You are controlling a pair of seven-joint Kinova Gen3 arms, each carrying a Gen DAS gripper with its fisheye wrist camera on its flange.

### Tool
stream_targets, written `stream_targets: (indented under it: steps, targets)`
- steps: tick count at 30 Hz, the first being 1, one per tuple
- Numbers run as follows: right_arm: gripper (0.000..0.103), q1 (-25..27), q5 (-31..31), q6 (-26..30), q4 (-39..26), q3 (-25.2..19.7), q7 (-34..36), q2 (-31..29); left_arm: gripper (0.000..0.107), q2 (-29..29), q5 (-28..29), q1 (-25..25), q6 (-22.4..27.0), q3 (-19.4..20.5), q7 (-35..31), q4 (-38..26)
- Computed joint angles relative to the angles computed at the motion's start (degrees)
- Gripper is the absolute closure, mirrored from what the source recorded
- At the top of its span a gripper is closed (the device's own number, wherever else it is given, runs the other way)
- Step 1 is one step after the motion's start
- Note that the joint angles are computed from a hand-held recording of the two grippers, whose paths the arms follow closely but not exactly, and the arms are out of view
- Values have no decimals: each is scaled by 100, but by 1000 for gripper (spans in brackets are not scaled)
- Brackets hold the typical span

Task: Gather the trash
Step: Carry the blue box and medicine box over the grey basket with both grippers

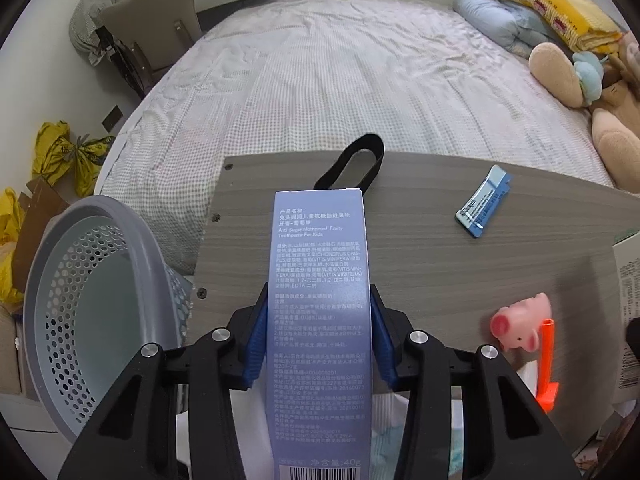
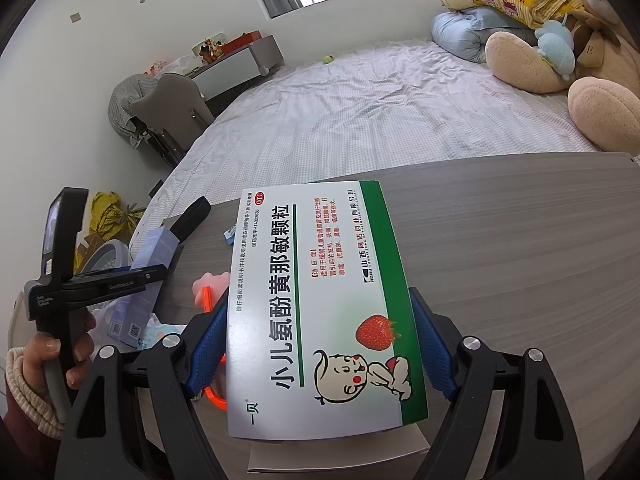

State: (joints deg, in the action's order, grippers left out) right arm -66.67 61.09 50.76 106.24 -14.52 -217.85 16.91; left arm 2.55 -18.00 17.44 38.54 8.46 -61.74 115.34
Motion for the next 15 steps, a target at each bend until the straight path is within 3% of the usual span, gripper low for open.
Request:
stream_targets:
  steps: [5, 15]
  targets:
    - [24, -67, -37, 194, -162, -29, 184, 2, 64, -659, 135, -103, -75, 47, -123, 131]
    - [24, -298, -97, 681, -1136, 11, 1137, 265, 64, -1939, 931, -636, -162, -75, -1164, 279]
